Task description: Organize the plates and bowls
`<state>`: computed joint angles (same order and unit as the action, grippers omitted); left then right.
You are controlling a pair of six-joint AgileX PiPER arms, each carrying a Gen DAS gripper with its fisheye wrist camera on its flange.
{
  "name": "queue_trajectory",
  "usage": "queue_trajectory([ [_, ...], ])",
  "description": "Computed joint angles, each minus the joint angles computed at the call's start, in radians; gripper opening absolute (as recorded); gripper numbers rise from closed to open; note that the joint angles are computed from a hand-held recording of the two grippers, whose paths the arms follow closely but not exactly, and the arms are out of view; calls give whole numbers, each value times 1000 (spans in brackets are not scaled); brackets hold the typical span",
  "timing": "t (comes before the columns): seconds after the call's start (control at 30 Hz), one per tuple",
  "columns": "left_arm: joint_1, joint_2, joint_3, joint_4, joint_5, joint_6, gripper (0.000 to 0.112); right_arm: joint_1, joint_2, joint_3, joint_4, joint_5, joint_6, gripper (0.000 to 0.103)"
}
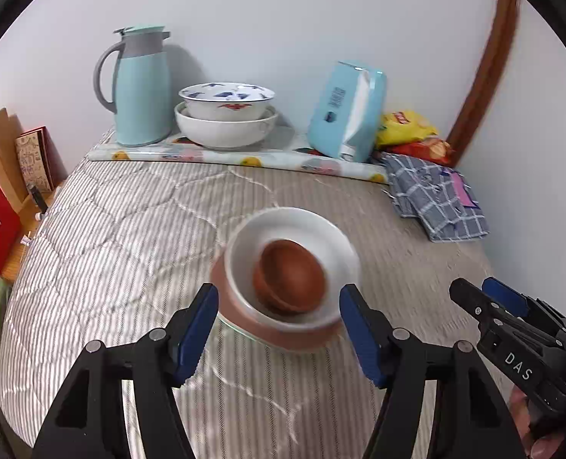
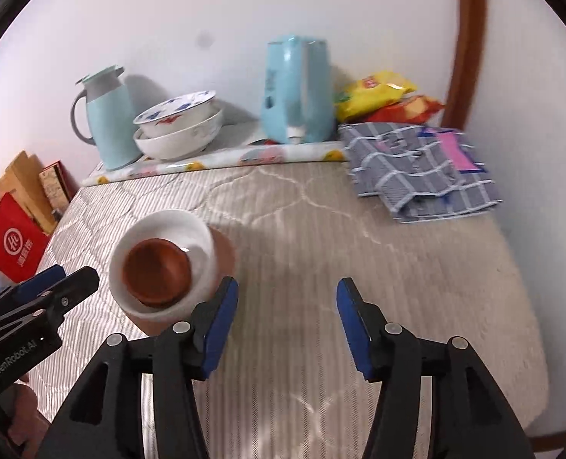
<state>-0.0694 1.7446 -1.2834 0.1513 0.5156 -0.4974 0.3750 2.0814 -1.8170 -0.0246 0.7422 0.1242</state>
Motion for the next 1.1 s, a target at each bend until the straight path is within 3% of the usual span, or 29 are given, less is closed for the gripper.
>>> queue_trajectory([
  [0.33, -200, -102, 48, 282, 37, -338, 75, -82, -216, 289, 28, -90, -48, 54],
  [0.4, -239, -112, 56, 335, 55, -398, 77, -91, -255, 338, 11, -106, -35, 60],
  [0.47, -267, -122, 67, 376, 68, -451, 78, -104, -290, 381, 12, -119, -40, 72],
  [0.6, -313, -143, 87, 436, 107, -546, 85, -118, -363, 465, -21, -161, -22, 79],
  [0.77, -359, -167, 105, 502, 156, -612, 90, -137, -423, 537, -5, -190, -41, 94],
  [0.87, -375, -180, 118, 513, 169, -630, 91, -123, -448, 568, -78, -201, 17, 94],
  [1.1, -390, -207, 143, 529, 176, -657, 91, -122, -488, 604, -87, -200, 32, 95],
])
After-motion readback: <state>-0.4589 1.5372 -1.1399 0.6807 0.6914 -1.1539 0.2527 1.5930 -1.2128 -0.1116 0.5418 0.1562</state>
